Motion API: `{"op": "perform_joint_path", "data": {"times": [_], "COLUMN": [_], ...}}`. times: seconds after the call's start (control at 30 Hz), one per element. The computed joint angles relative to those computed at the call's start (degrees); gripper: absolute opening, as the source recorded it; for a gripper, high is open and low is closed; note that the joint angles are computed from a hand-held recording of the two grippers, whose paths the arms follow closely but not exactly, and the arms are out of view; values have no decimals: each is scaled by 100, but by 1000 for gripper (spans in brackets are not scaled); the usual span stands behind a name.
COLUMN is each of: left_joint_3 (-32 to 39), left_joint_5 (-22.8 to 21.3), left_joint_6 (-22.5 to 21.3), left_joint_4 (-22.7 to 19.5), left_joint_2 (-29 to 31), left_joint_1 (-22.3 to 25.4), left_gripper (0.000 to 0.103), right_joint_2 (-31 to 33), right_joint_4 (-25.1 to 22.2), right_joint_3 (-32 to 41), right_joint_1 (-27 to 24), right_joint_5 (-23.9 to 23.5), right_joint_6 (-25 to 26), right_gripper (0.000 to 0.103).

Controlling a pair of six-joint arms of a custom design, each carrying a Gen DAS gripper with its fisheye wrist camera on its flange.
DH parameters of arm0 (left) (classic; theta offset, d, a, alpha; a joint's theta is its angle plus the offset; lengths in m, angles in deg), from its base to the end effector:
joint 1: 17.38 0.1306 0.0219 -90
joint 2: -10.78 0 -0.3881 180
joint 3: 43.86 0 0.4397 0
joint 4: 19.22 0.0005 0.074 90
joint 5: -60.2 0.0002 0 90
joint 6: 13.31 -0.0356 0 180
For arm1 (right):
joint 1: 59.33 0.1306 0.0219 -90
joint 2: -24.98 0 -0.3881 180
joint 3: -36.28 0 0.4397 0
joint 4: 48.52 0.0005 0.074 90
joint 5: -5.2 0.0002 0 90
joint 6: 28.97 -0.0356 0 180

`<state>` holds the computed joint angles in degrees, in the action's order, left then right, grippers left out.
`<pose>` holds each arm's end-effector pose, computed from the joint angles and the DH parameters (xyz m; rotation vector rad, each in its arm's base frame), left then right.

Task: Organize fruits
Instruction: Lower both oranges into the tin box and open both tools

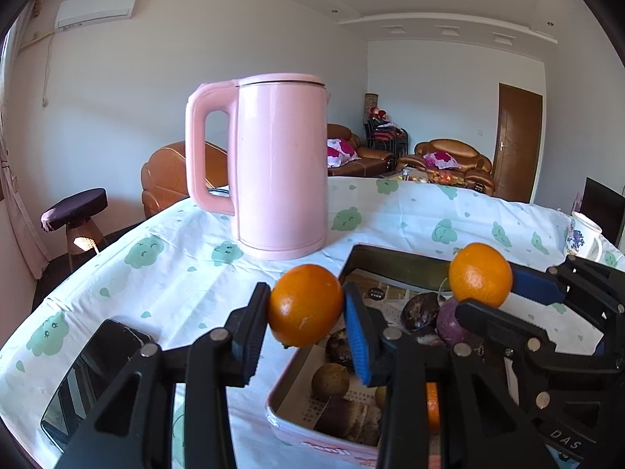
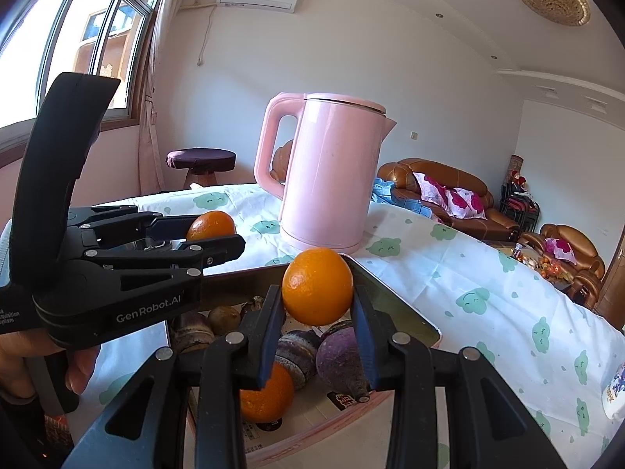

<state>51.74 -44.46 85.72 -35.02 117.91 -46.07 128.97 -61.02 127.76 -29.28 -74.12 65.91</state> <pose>0.5859 -0.3110 0.3636 0.1897 2.0255 -0.1523 0.5607 0.3162 0.3657 -0.4859 1.9406 0.0950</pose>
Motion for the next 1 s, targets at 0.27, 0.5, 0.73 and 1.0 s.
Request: {"op": "perform_joint_path", "data": {"times": [0.27, 0.5, 0.73, 1.0], "left_joint_3": [-33, 73, 234, 263], "left_joint_5": [-49, -10, -51, -137], "left_joint_6": [-27, -156, -270, -397], "left_joint_4": [3, -202, -479, -523], "left_joint_2": [-29, 40, 140, 158], "left_joint_1": [44, 45, 6, -37], "left_gripper": [39, 39, 40, 41], "right_joint_2": [123, 243, 388, 508], "right_joint_4": [-120, -442, -892, -1266], "right_joint_3": [127, 303, 534, 715], "right_joint_1": [20, 3, -36, -23], "right_joint_5": [-56, -166, -332, -432], "right_joint_6": [-23, -133, -227, -190], "right_gripper": [37, 37, 37, 37]}}
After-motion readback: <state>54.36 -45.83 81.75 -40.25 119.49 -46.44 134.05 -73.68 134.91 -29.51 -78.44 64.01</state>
